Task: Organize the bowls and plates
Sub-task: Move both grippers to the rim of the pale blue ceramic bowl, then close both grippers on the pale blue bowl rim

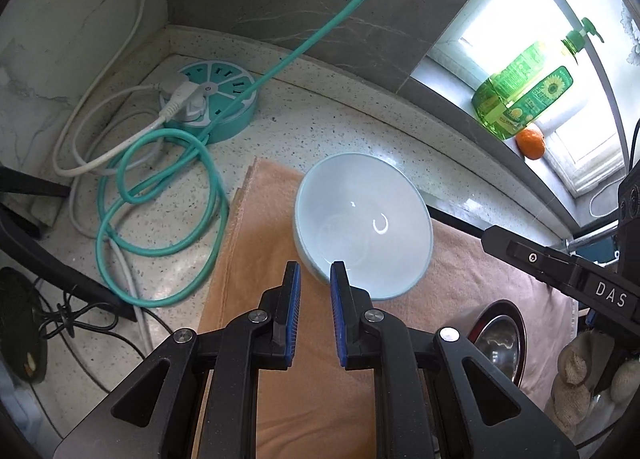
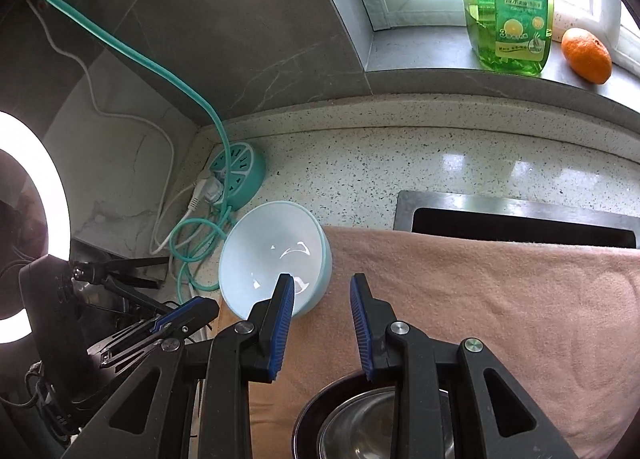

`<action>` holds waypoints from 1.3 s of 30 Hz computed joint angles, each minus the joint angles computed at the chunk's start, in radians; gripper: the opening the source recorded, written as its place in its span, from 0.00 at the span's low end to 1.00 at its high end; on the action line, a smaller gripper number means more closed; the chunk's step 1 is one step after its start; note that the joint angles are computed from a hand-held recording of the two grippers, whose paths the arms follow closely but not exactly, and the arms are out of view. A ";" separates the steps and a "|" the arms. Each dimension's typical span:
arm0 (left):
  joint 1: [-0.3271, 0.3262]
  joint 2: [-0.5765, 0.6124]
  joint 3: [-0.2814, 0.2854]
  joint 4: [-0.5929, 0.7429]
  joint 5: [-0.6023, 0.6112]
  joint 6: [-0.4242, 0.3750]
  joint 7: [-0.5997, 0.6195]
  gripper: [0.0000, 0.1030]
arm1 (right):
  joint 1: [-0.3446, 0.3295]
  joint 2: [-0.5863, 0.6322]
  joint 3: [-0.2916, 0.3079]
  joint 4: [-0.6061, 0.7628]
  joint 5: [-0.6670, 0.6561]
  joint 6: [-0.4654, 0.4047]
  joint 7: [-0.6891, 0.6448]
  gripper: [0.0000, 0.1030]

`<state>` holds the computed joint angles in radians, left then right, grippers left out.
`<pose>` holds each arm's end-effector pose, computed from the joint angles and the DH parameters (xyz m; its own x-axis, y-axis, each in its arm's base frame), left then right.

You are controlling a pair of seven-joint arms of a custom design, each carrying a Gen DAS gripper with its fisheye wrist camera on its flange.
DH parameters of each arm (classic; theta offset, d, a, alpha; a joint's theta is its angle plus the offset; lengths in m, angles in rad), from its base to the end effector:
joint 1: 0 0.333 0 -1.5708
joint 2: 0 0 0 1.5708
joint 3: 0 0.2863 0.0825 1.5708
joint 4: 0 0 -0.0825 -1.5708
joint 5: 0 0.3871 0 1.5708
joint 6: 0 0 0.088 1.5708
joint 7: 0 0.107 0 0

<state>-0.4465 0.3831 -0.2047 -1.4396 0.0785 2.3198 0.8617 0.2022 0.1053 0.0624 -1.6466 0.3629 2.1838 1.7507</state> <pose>0.5764 -0.4082 0.5036 -0.0111 -0.9490 0.3150 -0.9234 -0.1111 -0.3673 0.6079 0.1765 0.5627 0.0136 -0.9085 -0.4177 -0.9417 0.1288 -0.3109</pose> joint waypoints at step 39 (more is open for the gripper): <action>0.017 0.136 0.014 0.134 -0.083 -0.007 0.022 0.08 | -0.010 0.190 0.037 0.174 -0.033 -0.078 0.042 0.06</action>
<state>-0.4293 0.5189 -0.1907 -1.3060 -0.0043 2.3129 0.8840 0.1922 0.2955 0.0993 -1.4722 0.3298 2.1057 1.7923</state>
